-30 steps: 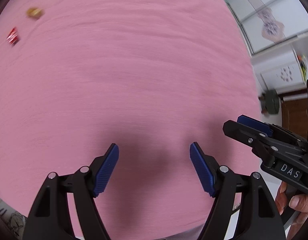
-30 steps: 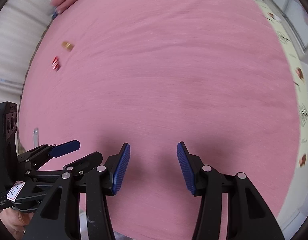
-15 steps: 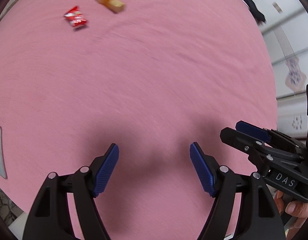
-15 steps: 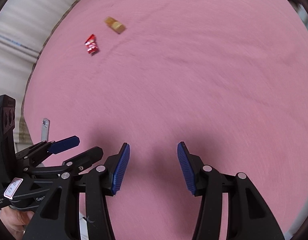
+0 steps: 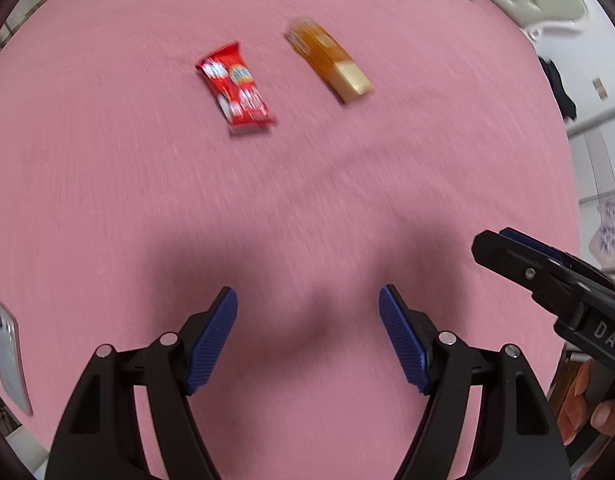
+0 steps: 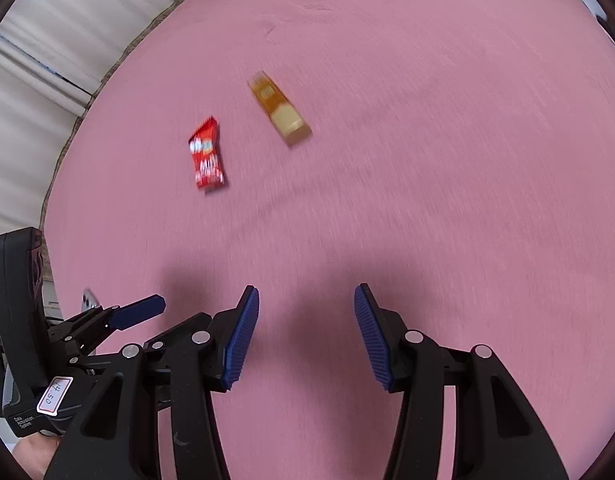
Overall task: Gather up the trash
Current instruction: 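Move both open grippers back toward the candy wrapper and gold bottle, then grasp the red candy wrapper with the left gripper while the right grasps the gold bottle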
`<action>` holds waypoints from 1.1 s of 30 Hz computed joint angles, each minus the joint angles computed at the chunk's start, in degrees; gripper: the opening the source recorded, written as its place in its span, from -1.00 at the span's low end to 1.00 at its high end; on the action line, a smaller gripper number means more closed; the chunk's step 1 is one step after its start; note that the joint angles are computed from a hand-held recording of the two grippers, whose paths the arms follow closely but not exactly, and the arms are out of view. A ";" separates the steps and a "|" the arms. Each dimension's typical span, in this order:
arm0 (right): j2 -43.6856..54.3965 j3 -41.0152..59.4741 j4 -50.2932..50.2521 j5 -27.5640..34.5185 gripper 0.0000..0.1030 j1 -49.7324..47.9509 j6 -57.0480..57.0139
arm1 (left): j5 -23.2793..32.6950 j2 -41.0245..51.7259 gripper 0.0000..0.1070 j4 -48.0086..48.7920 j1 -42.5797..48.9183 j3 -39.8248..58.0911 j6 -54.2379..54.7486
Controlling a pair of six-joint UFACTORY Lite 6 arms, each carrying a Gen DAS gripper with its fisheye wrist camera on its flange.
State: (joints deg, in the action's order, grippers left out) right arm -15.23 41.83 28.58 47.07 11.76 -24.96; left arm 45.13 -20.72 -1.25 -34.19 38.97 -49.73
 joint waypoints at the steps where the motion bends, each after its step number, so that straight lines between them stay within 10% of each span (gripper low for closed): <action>1: 3.03 1.93 0.34 -1.44 -0.05 0.89 -0.02 | -1.23 1.70 0.36 -0.44 2.91 0.54 2.48; 18: 38.01 30.78 0.18 -8.66 -0.05 8.52 0.41 | -13.37 31.12 0.32 -5.59 27.05 16.71 20.09; 24: 44.91 36.98 -1.31 -9.56 0.02 9.95 1.87 | -13.70 37.83 -0.36 -1.59 27.09 21.35 16.15; 33: 52.59 45.22 -7.28 -11.72 0.02 13.52 8.38 | -17.06 32.14 -0.45 -1.21 27.34 14.76 16.76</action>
State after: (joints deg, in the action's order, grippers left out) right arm 37.37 87.05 21.30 35.35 25.29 -16.58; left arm 28.07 11.42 -2.45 -6.84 53.73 -32.97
